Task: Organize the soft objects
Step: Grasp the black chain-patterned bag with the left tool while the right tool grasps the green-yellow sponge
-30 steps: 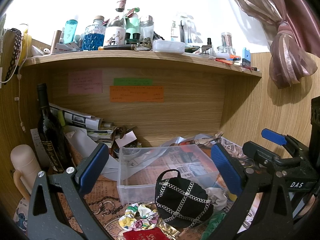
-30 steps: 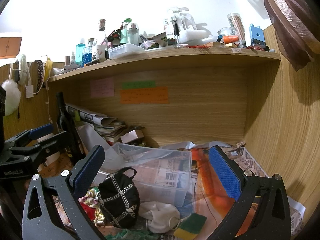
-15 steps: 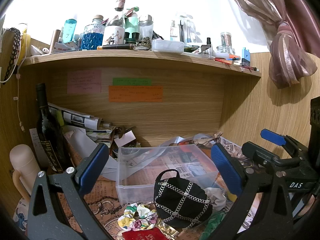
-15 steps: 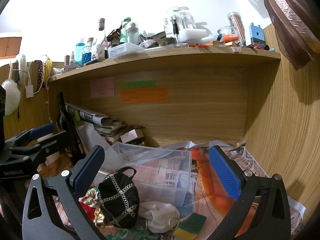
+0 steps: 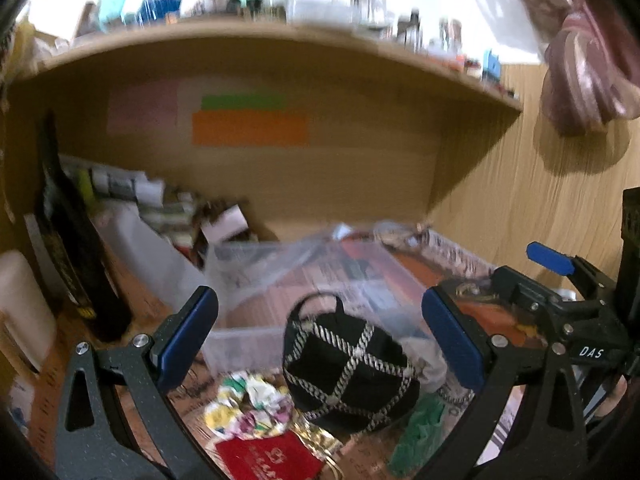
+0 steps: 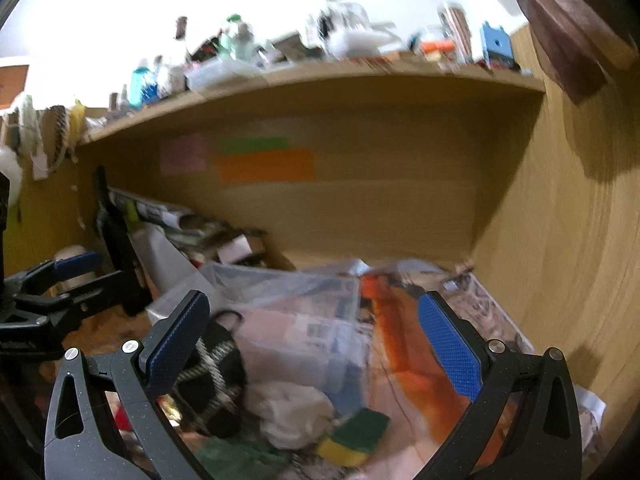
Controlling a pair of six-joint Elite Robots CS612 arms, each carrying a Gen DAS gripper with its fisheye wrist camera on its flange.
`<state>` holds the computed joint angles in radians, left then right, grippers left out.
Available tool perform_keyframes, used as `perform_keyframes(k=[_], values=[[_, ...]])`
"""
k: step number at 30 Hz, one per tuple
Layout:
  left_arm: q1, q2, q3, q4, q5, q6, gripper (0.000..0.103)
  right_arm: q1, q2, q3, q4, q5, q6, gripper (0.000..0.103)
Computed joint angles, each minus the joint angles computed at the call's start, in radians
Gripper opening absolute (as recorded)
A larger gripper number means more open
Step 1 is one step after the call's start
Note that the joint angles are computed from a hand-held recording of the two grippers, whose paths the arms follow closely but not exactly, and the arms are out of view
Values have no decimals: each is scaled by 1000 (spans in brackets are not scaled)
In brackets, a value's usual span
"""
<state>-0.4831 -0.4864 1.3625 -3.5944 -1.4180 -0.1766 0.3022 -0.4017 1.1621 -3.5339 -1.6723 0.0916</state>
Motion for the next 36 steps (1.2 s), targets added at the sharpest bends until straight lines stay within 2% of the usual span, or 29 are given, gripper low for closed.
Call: perform_keyframes(k=[4,10,15,18,20,24,26,28,36], values=[[6,20,-35,96,-52,-32,103,-14,-8,20,82,2,26,103],[11,51,-86,209,-109,-66,103,-39,-9,41,200,78,82,103],[11,69,-117,269,-129,-77,103,-41,-3,51,237,86,88,103],[11,76,-126,282,-136,-78,103,-43,4,43,261,99,101,93],[11,76,-126,282,-137,-86,103,-47,7,36,279,116,112,80],[17,77,-131,294,-153,-87,80,-54,10,35,289,150,130,60],[20,77,-131,299,-160,-92,74,-56,11,35,289,161,132,45],[22,77,-131,302,-165,-98,64,-57,12,34,289,168,133,39],[30,68,-109,262,-191,-112,32,-53,7,46,220,139,126,36]])
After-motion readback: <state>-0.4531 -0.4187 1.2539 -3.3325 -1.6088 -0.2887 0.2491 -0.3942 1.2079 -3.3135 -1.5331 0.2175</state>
